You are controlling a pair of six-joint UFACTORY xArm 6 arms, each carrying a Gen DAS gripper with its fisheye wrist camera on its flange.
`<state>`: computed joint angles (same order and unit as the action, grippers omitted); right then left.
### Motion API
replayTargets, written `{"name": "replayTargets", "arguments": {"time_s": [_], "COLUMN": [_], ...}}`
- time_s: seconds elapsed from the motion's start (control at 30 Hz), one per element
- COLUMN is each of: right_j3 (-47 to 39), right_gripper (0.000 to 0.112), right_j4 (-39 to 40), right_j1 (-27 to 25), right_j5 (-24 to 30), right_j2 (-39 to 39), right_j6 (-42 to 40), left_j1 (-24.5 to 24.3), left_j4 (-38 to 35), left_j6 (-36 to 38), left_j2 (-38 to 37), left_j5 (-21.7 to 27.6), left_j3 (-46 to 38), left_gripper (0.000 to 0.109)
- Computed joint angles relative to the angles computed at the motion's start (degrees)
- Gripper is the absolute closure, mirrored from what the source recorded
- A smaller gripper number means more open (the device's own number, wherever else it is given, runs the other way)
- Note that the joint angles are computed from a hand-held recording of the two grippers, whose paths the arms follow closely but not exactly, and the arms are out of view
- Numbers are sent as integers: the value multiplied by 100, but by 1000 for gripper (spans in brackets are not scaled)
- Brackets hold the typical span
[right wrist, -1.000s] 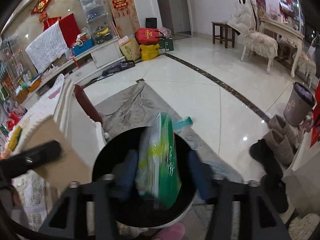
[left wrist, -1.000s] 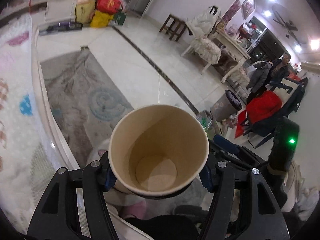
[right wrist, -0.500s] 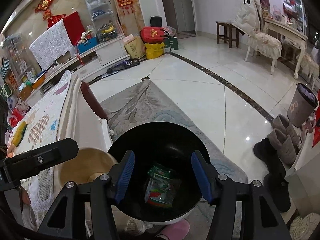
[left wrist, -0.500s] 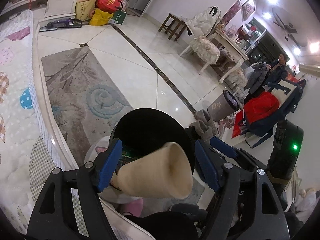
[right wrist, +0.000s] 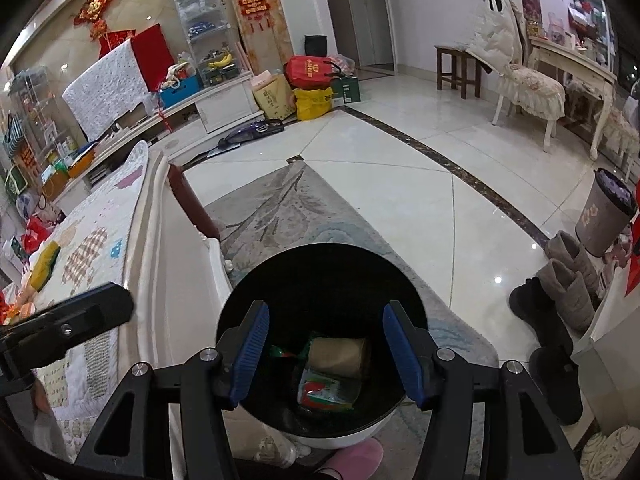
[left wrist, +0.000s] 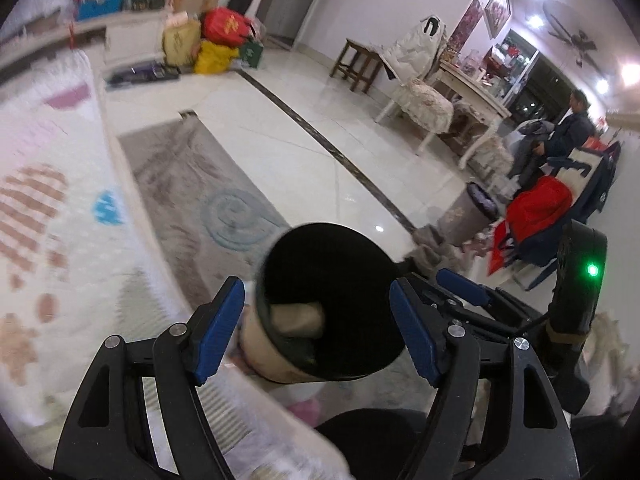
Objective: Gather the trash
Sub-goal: 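Open both tools to drop the cup and snack bag into the bin, then move both tools back over the quilt toward the remaining trash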
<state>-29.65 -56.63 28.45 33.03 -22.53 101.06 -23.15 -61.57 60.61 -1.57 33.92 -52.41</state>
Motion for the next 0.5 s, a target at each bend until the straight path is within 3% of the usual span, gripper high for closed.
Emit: {"name": "replayTargets", "arguments": {"time_s": [0.27, 0.37, 0.5], "right_j3": [-501, -813, -1313], "right_gripper": [54, 45, 45], "right_j4": [68, 59, 54], "right_j1": [378, 613, 907], "right_j5": [-14, 103, 180], "right_j2": [441, 651, 997], "right_j6": [-54, -106, -245], "left_j1": [236, 477, 846], "left_j4": [55, 31, 93], "left_j6": [180, 281, 328], "left_j2": [-853, -1108, -1377], "left_j5": [-978, -1051, -1109], "left_j3": [798, 989, 1165], "left_gripper": [34, 34, 34]}}
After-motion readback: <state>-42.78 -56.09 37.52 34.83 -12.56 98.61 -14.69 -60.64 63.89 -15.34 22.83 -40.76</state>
